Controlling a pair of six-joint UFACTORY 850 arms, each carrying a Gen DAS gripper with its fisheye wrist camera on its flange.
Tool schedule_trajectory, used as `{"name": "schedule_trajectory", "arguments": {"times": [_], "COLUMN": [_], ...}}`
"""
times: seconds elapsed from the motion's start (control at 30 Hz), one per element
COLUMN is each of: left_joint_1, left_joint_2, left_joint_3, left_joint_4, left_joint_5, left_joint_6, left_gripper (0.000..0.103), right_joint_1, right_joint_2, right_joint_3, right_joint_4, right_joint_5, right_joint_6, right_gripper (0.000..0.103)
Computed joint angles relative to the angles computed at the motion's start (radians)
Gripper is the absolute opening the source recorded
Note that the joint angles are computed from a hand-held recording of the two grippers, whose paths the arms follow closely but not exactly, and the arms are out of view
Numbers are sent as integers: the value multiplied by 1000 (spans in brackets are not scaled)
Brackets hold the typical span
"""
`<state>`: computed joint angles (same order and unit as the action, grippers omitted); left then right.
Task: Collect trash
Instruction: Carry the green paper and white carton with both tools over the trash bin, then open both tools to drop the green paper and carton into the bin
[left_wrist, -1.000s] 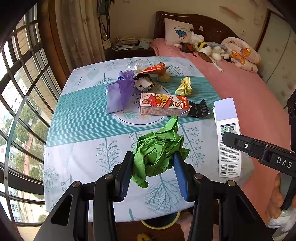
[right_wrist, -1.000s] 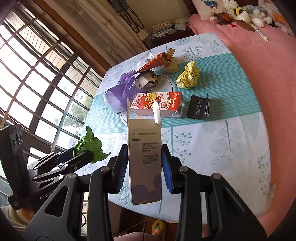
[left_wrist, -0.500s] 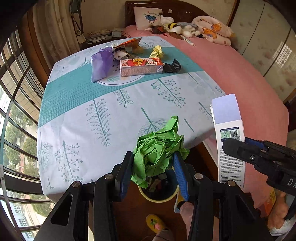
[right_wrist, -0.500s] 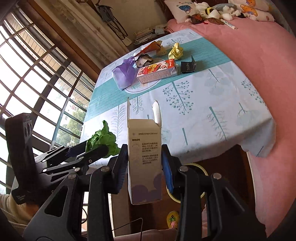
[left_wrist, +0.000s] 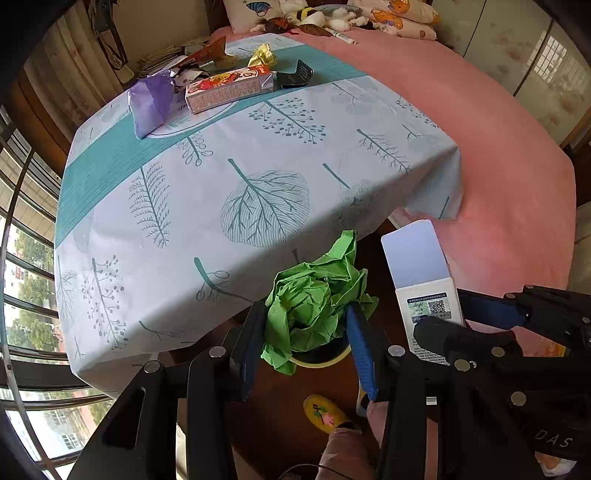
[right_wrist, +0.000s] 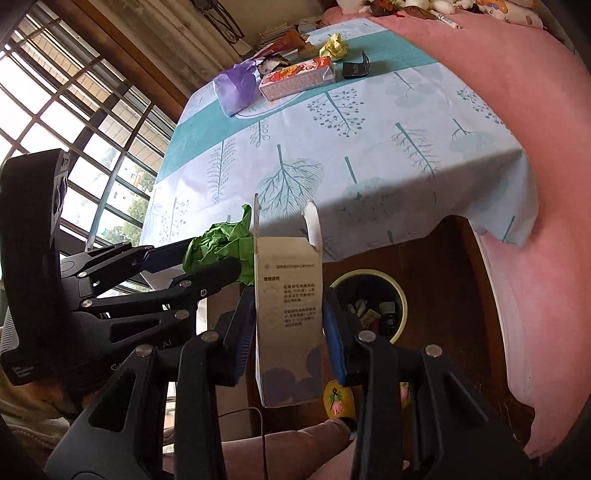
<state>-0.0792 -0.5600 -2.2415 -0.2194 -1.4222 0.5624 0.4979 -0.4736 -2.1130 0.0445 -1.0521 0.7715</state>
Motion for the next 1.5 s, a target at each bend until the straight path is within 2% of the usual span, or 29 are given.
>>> {"name": "schedule_trajectory", "arguments": {"times": [0.33, 0.73, 0.93, 1.13, 1.2, 1.3, 1.43, 1.47, 1.5], "left_joint_1": [-39, -56, -54, -56, -57, -52, -52, -51, -57], "left_joint_2": [55, 73, 29, -2, -4, -31, -67, -73, -76], "left_joint_3": [223, 495, 569, 636, 661, 661, 650, 647, 652], "left_joint_4": [90, 121, 99, 90, 86, 79, 88, 96, 95], "left_joint_5": [111, 326, 401, 494, 522, 524, 528, 530, 536], "left_joint_6": [-33, -76, -115, -98, -89, -80, -132, -146, -156], "left_gripper": [43, 43, 44, 46, 48, 54, 70, 78, 81], "right_joint_1": [-21, -53, -77, -97, -104, -116, -124, -126, -127], "right_joint_2": [61, 73, 16, -79, -116, -171, -202, -212, -223], "right_joint_3": [229, 495, 581, 604, 598, 578, 606, 605, 600], "right_joint_4": [76, 169, 280, 362, 374, 409, 475, 487, 488], "right_joint_5": [103, 294, 359, 403, 410, 419, 457, 458, 458], "right_joint_6": [-36, -68, -158, -247, -266, -306, -370, -382, -381], "right_gripper": [32, 32, 32, 32, 32, 33, 34, 36, 41]}}
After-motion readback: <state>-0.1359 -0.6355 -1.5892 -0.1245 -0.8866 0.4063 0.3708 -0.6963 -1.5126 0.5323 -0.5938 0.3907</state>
